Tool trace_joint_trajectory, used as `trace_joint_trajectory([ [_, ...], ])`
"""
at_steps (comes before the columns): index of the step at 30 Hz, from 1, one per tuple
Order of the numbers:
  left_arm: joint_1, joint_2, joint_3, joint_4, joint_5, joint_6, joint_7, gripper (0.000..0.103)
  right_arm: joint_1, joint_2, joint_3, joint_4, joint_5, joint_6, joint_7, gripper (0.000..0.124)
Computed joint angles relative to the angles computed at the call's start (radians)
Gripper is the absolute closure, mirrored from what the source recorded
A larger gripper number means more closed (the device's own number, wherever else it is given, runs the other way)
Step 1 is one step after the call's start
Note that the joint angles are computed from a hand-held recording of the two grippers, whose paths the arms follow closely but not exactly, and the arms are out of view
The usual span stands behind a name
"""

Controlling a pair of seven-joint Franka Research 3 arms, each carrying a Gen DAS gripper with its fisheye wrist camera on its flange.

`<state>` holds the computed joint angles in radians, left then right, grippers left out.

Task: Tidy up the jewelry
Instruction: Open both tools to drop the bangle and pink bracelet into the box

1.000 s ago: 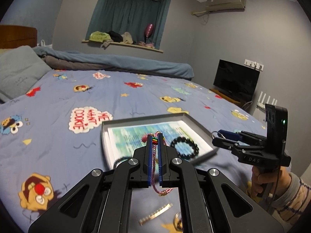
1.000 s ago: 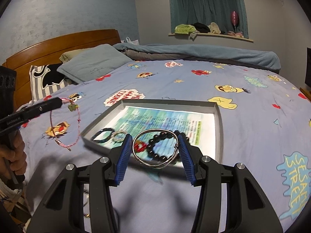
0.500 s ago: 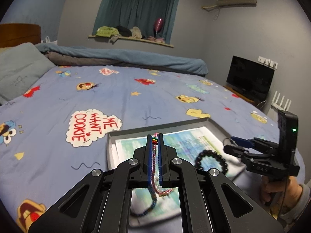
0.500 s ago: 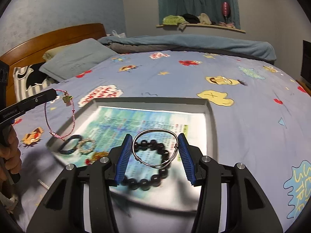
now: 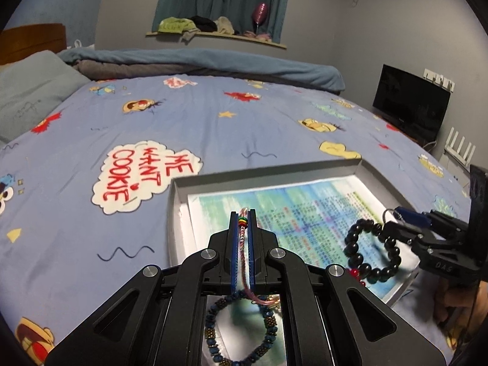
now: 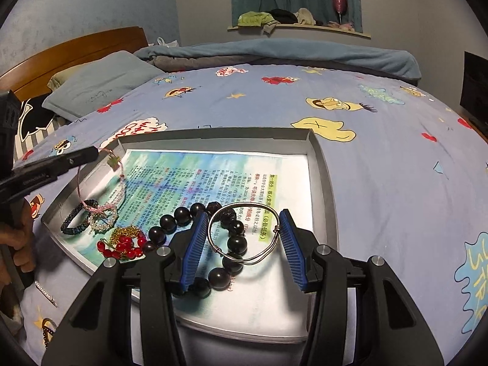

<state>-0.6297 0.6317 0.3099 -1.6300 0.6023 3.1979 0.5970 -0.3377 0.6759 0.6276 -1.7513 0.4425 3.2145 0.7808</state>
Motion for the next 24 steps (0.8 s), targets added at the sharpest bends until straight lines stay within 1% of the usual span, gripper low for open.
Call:
trace_joint_trajectory([
  [2, -0.009, 0.006, 0.007, 0.005, 0.002, -0.009, -0.002, 0.095, -0.020, 0.006, 0.023, -0.006, -0.004, 0.009, -0.009, 0.075],
  [3, -0.017, 0.008, 0.016, 0.004, 0.006, -0.007, -0.008, 0.088, -0.034, 0.011, 0.041, -0.009, -0.008, 0.015, -0.013, 0.075],
  [4, -0.040, 0.012, 0.044, 0.002, 0.012, 0.000, -0.022, 0.080, -0.060, 0.021, 0.070, -0.015, -0.015, 0.022, -0.021, 0.075],
  [5, -0.079, 0.015, 0.093, -0.004, 0.022, 0.014, -0.043, 0.076, -0.083, 0.028, 0.096, -0.021, -0.024, 0.027, -0.026, 0.074],
  [7, -0.140, 0.020, 0.169, -0.018, 0.025, 0.040, -0.069, 0.060, -0.177, 0.066, 0.201, -0.042, -0.060, 0.042, -0.050, 0.073],
  [8, -0.182, 0.023, 0.220, -0.030, 0.018, 0.056, -0.084, 0.055, -0.220, 0.087, 0.249, -0.053, -0.084, 0.045, -0.058, 0.070],
  [9, -0.208, 0.025, 0.252, -0.040, 0.005, 0.070, -0.087, 0.045, -0.269, 0.111, 0.303, -0.069, -0.111, 0.059, -0.069, 0.066],
  [10, -0.243, 0.028, 0.294, -0.055, -0.012, 0.093, -0.092, 0.037, -0.298, 0.124, 0.335, -0.087, -0.130, 0.089, -0.068, 0.063],
  [11, -0.266, 0.028, 0.320, -0.068, -0.028, 0.107, -0.090, 0.034, -0.325, 0.138, 0.363, -0.101, -0.150, 0.108, -0.063, 0.058],
  [13, -0.288, 0.026, 0.343, -0.084, -0.056, 0.122, -0.074, 0.033, -0.365, 0.160, 0.402, -0.123, -0.184, 0.139, -0.045, 0.057],
  [14, -0.298, 0.022, 0.351, -0.095, -0.069, 0.131, -0.066, 0.032, -0.373, 0.162, 0.408, -0.133, -0.196, 0.153, -0.033, 0.057],
  [15, -0.313, 0.020, 0.366, -0.105, -0.085, 0.135, -0.058, 0.024, -0.379, 0.162, 0.411, -0.139, -0.210, 0.159, -0.021, 0.057],
  [16, -0.343, 0.020, 0.398, -0.123, -0.105, 0.151, -0.054, 0.023, -0.385, 0.160, 0.415, -0.149, -0.224, 0.168, -0.010, 0.057],
  [21, -0.426, -0.014, 0.464, -0.223, -0.181, 0.206, -0.004, 0.023, -0.385, 0.126, 0.395, -0.196, -0.284, 0.205, 0.042, 0.056],
  [24, -0.478, -0.042, 0.500, -0.295, -0.223, 0.233, 0.036, 0.023, -0.403, 0.114, 0.399, -0.227, -0.321, 0.217, 0.079, 0.056],
])
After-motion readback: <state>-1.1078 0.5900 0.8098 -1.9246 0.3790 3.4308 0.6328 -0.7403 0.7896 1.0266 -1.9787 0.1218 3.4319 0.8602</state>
